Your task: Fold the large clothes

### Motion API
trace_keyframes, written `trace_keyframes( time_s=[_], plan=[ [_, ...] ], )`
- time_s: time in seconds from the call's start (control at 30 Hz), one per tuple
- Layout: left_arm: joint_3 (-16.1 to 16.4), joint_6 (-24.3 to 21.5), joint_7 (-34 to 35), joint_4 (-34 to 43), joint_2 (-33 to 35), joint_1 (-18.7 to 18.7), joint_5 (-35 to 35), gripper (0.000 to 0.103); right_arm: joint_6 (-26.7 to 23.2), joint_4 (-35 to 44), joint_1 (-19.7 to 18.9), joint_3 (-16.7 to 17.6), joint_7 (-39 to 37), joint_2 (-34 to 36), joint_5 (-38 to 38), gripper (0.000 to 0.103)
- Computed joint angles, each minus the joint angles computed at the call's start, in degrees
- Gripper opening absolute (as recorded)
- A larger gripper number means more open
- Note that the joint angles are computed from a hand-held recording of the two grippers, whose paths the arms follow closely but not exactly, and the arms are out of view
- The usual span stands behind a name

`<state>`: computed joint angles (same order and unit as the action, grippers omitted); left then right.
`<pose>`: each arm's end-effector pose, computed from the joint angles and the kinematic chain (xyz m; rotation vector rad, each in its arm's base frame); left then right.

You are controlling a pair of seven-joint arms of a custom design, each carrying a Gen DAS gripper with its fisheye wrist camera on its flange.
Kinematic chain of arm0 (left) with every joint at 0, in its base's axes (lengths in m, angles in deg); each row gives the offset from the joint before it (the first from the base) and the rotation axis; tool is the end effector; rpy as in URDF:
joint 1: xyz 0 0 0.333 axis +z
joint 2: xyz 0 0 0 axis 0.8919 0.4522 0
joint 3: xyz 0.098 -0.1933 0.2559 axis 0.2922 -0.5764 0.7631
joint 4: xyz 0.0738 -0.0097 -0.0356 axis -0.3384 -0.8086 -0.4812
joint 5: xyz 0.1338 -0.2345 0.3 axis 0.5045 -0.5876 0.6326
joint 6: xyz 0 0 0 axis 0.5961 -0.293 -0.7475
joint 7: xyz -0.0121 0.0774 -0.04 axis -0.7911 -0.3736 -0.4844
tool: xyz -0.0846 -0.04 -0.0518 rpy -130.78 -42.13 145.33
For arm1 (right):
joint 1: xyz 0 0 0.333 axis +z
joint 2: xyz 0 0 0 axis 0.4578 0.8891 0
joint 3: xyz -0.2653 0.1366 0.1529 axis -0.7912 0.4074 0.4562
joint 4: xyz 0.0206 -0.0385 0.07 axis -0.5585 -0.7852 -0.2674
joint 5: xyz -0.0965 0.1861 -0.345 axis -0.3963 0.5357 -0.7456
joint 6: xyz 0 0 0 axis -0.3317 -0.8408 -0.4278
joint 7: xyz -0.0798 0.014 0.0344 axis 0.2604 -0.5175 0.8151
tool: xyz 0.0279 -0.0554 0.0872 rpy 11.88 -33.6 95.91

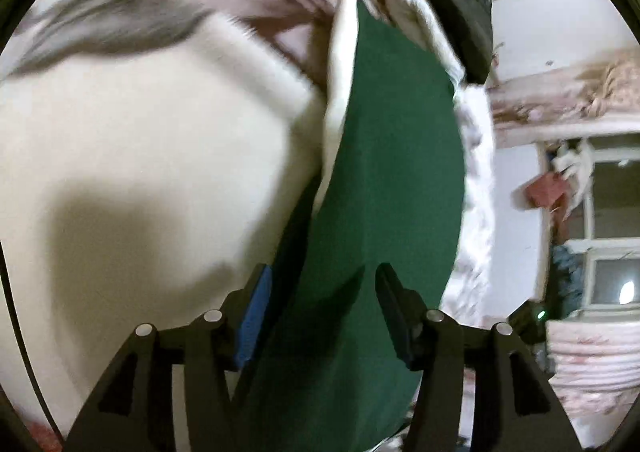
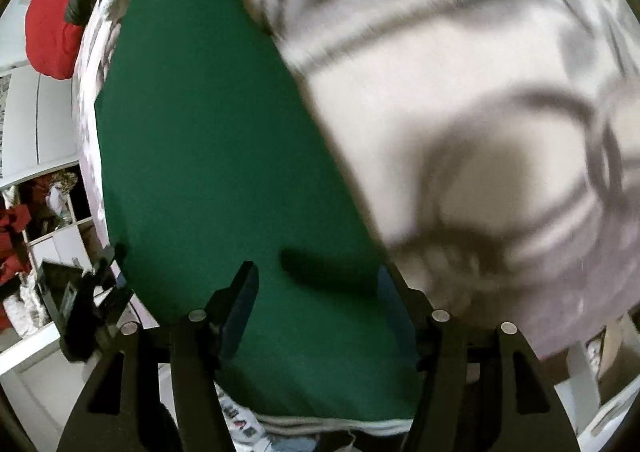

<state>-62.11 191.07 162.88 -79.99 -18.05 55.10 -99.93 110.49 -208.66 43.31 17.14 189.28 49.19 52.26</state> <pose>0.6567 -0.2564 0.4381 2.0066 -1.7772 0.6712 0.4641 0.1611 0.4857 -1.2782 2.5038 0.7266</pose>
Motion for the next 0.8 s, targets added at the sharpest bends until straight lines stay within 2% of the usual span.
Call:
trace_keyframes(
  time_s=[0.07, 0.2, 0.3, 0.4, 0.43, 0.47, 0.5, 0.53, 0.6, 0.67, 0.73, 0.8],
  plan=[
    [0.6, 1.7, -3.0, -6.5, -4.7, -1.8, 2.6, 0.051, -1.3, -4.0, 1.2, 0.6, -0.8, -3.4, 1.3, 0.065],
    [-0.2, 1.3, -6.7, -19.5, -13.0, -2.5, -2.3, 0.052, -2.8, -10.4, 4.0, 1.0, -2.8, -9.2, 3.3, 0.068],
    [-0.3, 1.8, -8.4, -25.1, -16.2, -4.2, -1.7, 0.052, -0.8, -16.5, 6.9, 1.3, -3.0, -13.2, 8.6, 0.070],
    [-0.6, 2.1, -9.3, -26.4, -17.0, -5.9, 0.9, 0.051, 1.3, -21.9, 9.8, 1.2, -3.0, -15.9, 14.8, 0.070],
    [-0.8, 4.2, -9.3, -27.4, -17.8, -6.7, 2.7, 0.049, 2.6, -23.3, 10.9, 1.3, -3.6, -16.6, 17.4, 0.070],
    [-0.9, 5.8, -9.9, -27.4, -17.9, -7.4, 5.3, 0.039, 3.6, -24.3, 11.7, 1.5, -3.9, -17.1, 19.2, 0.070],
    [-0.8, 6.4, -10.4, -27.1, -17.6, -7.7, 6.8, 0.012, 4.6, -25.1, 12.6, 1.8, -3.8, -17.5, 20.9, 0.065],
    [-0.7, 6.8, -10.1, -26.8, -17.5, -7.7, 6.1, 0.009, 5.5, -25.2, 12.7, 3.2, -1.5, -18.1, 19.8, 0.059],
    [-0.3, 9.0, -9.7, -27.6, -19.0, -7.3, 4.9, 0.006, 6.2, -22.7, 13.4, 5.3, 3.1, -16.5, 15.5, 0.022],
    [0.4, 11.5, -8.3, -31.9, -22.2, -6.6, 2.5, 0.006, 8.5, -22.4, 15.5, 5.8, 3.1, -17.5, 15.6, 0.016],
    [0.8, 11.7, -5.7, -34.0, -22.0, -6.3, -1.2, 0.007, 9.5, -21.0, 17.6, 6.8, 2.9, -16.3, 13.7, 0.015],
    [0.4, 11.5, -2.9, -34.4, -21.5, -6.6, -4.0, 0.009, 10.3, -22.0, 19.2, 6.1, 2.8, -15.7, 14.7, 0.018]
  ],
)
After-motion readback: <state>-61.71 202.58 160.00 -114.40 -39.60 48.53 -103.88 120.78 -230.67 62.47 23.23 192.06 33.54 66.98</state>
